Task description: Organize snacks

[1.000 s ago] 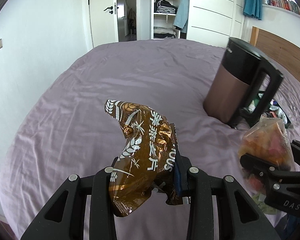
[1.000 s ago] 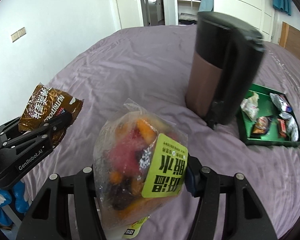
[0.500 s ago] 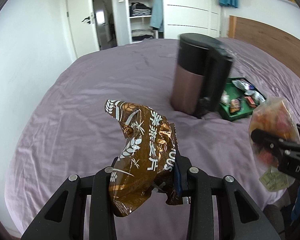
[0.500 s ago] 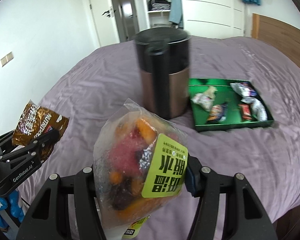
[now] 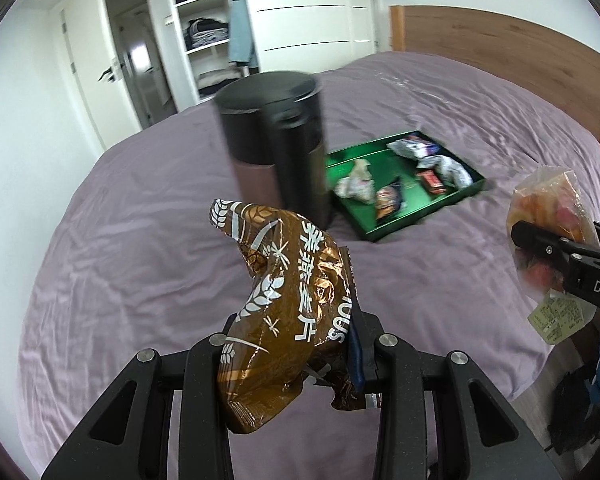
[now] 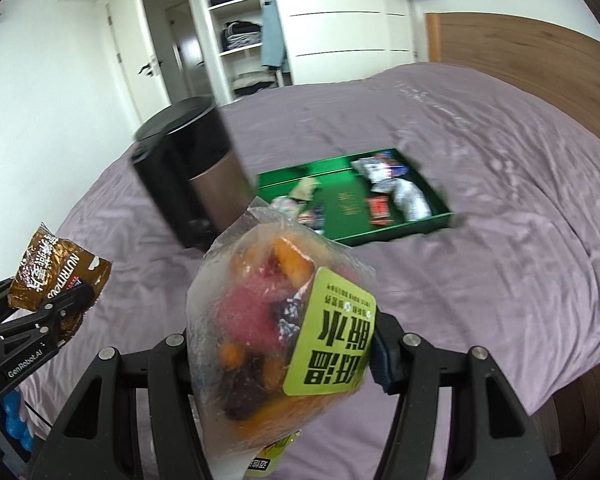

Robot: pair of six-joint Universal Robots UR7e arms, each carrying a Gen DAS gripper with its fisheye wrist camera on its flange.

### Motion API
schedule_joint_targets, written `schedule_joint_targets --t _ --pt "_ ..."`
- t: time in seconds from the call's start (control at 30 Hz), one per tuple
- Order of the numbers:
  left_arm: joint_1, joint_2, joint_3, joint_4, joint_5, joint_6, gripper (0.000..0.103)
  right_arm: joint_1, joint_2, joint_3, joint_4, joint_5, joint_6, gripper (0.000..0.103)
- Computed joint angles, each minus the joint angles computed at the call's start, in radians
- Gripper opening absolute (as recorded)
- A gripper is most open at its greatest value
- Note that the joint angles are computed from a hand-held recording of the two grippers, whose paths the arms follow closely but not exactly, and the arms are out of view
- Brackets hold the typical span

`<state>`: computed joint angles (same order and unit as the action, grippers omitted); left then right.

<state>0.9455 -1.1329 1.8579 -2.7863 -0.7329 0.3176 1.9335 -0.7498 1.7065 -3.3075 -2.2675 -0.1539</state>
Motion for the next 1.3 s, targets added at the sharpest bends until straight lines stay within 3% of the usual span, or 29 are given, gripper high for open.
schedule_joint_targets --t 0.33,0.9,1.3 --pt "-0.032 0.132 -0.107 0.027 -0.043 0.025 0.030 -0.067 -0.046 -0.001 -0.060 0.004 -0.079 0.066" --pt "-0.014 0.406 -0.444 0.005 -0.085 0.087 0.030 -0.132 0.054 -0.310 -0.047 0.085 -0.273 0.066" --pt "0.019 0.551 -0.644 0.023 -0.095 0.115 0.030 -0.168 0.117 -0.444 0.031 0.085 -0.301 0.066"
